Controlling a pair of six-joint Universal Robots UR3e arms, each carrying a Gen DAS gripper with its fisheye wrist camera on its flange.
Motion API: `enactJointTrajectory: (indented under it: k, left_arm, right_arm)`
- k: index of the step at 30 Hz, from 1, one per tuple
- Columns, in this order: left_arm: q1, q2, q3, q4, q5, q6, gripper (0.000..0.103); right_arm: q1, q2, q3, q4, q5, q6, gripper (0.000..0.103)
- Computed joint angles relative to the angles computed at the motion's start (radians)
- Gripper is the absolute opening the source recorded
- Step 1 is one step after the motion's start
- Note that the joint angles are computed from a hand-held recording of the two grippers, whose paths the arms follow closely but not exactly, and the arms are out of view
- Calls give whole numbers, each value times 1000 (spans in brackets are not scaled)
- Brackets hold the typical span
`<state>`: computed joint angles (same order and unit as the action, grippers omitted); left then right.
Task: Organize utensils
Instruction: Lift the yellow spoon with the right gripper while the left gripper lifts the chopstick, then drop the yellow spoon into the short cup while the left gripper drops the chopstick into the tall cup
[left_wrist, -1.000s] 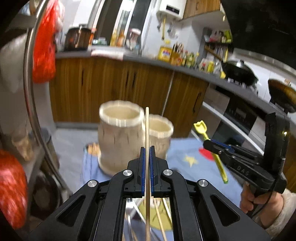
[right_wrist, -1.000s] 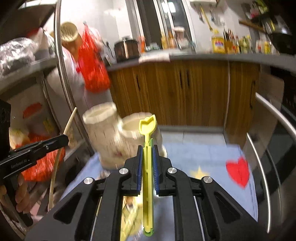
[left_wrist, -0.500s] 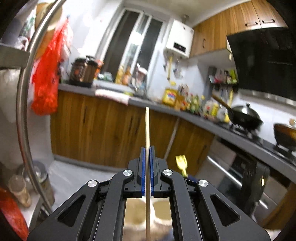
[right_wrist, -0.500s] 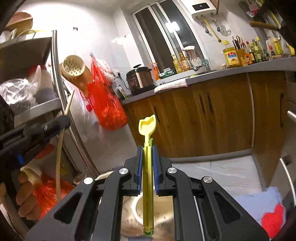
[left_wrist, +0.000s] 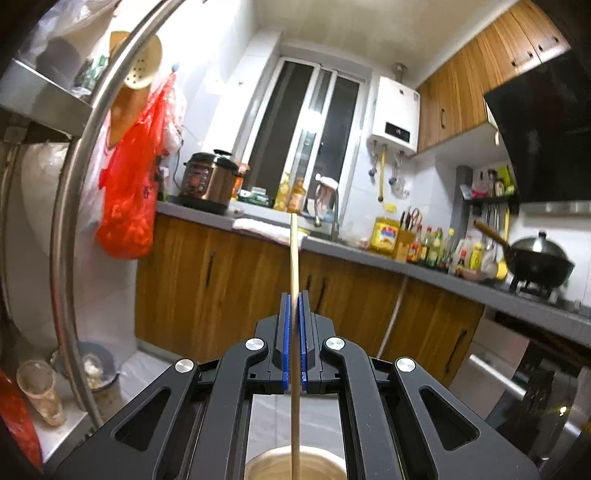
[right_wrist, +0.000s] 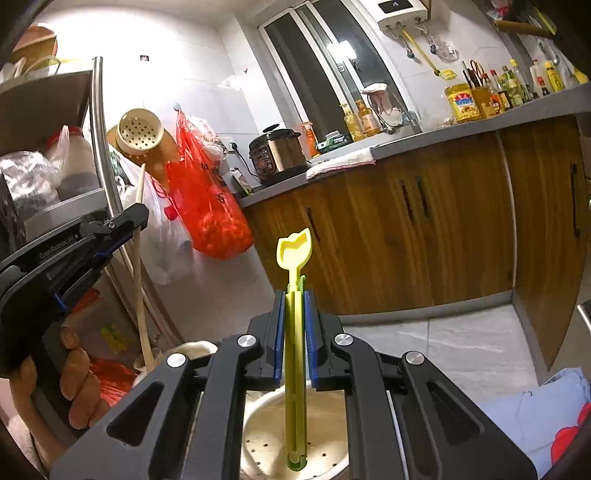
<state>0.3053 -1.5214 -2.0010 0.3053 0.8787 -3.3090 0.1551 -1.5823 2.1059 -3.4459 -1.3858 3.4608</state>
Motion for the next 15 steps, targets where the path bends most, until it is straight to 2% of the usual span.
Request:
enactJointTrajectory:
  k: [3, 7, 10, 11, 12, 15]
  left_arm:
    - [-33, -5, -20, -16, 43, 81, 5]
    - [12, 41, -39, -176, -46, 171, 5]
    - [59, 117, -66, -343, -102, 259, 5]
    - [73, 146, -63, -437, -118, 313, 5]
    - [78, 175, -50, -552, -116, 383, 5]
    - [111, 268, -73, -730, -93, 524, 5]
  right_arm:
    - [33, 28, -15, 11, -48, -26, 10]
    - [69, 29, -21, 53, -84, -61, 10]
    - [67, -17, 6, 103, -75, -69, 10]
    - [64, -40, 17, 128, -67, -73, 10]
    - [62, -55, 21, 151, -62, -78, 10]
    - [70, -111, 40, 222, -66, -99, 10]
